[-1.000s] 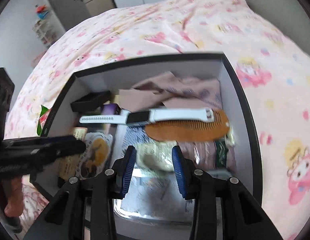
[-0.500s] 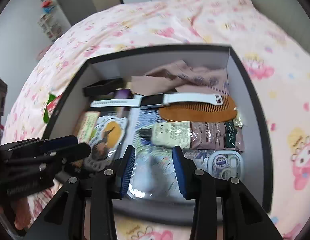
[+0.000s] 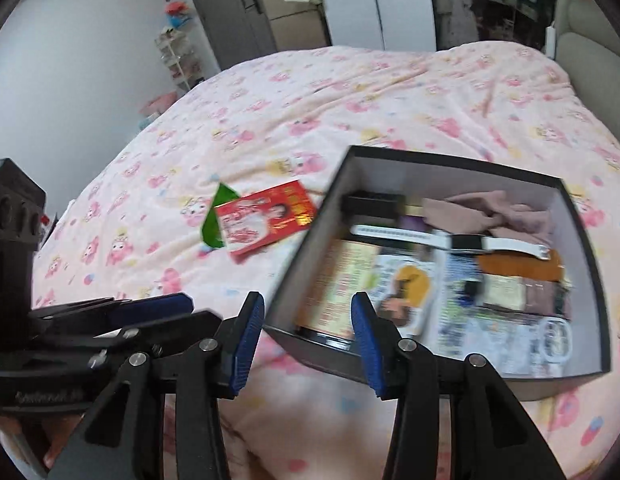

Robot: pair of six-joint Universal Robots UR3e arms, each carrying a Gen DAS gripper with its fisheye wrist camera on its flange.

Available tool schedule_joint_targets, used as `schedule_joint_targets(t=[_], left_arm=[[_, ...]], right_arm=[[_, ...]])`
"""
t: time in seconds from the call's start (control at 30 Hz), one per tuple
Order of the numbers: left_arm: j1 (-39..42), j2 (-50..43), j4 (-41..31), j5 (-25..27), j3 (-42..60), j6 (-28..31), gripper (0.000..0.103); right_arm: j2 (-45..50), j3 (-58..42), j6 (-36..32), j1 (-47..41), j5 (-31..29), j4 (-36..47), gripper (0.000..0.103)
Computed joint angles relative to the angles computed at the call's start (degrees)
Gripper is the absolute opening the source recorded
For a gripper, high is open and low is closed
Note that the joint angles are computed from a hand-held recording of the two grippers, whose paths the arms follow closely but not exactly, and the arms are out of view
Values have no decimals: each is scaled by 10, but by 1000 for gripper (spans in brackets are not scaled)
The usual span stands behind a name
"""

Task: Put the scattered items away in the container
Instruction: 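Withdraw the left gripper and move it to the white plush keychain, then close the left gripper on the white plush keychain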

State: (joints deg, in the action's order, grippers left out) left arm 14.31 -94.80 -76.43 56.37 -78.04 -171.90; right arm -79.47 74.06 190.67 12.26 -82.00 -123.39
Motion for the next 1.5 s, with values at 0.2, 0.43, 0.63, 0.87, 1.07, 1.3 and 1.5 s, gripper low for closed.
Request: schedule_joint_targets(t=[0.2, 0.43, 0.63, 0.87, 1.07, 1.3, 1.5], left_arm=[[21, -127, -7, 8, 65, -64, 48], [10, -234, -15, -65, 114, -92, 52], [-20, -259, -29, -28, 139, -76, 46], [-8, -142, 18, -25, 28, -42, 25], [76, 68, -62, -164, -123, 85, 27], [-36, 110, -71, -120, -147, 134, 28], [-179, -35, 30, 26, -80, 53, 30]], right_arm=[[71, -88, 16, 25, -39, 41, 41], [78, -76, 18, 25, -54, 46, 41], [23, -8, 30, -6, -34, 28, 41], [-106, 126, 30, -41, -6, 8, 41], [-247, 225, 1, -104, 30, 41, 41], [-350, 359, -24, -202, 91, 54, 41], [-387, 465, -82, -293, 250, 52, 41]])
